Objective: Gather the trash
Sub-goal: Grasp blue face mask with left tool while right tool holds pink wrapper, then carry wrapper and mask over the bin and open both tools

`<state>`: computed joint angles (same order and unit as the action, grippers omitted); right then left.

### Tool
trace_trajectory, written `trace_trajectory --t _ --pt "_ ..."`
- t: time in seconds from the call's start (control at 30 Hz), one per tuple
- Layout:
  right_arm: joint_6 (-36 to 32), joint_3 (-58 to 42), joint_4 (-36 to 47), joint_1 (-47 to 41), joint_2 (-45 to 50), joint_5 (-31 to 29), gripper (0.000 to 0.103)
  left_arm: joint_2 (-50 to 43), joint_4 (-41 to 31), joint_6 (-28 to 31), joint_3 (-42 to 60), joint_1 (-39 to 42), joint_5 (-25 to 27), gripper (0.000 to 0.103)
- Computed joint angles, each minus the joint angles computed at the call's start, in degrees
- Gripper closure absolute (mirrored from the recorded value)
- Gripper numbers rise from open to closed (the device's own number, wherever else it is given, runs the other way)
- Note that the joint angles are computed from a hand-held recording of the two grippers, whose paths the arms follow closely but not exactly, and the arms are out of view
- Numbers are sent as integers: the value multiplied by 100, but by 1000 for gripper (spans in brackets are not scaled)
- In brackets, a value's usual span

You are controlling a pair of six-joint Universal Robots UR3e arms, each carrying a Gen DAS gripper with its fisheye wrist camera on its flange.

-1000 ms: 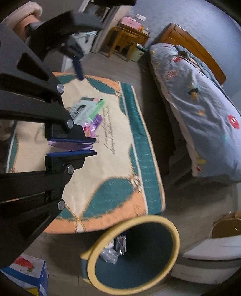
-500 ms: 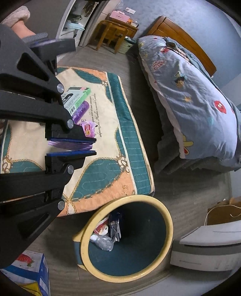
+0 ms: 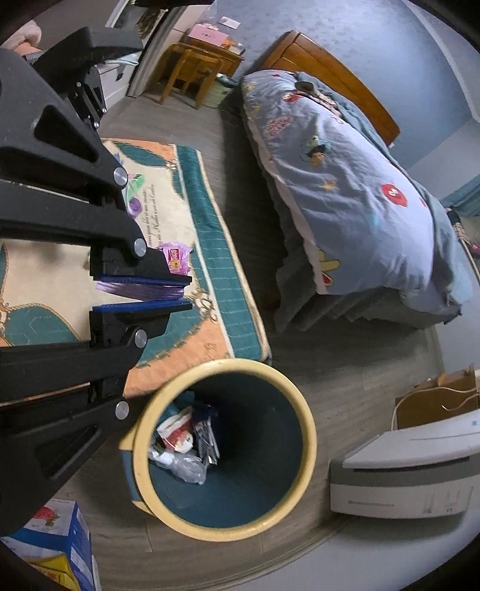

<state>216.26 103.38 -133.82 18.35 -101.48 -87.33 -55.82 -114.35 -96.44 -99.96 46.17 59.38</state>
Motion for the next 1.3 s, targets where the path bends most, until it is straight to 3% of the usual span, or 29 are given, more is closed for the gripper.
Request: trace_trajectory --t 0.23,0.33,0.77,1.03,1.23,1.3 --pt "-348 147 96 -482 -400 -118 96 -296 528 -755 414 -780 -186 85" --pt "-563 262 260 -793 -624 -320 96 -616 1080 -1451 589 -1401 -165 85" --pt "-875 1390 430 -2427 -1454 -107 96 -2320 3430 -4310 1138 -4487 346 84" --pt "-780 1822 328 -2825 -1451 -151 96 -3524 4464 -5308 1532 -5624 975 84" --pt "-678 1926 250 -2994 -1526 -76 95 -4174 5021 -5673 1869 -6037 1209 84" --pt "-646 1975 211 -3098 -1624 -29 94 -4257 5252 -5771 1906 -6052 1151 71"
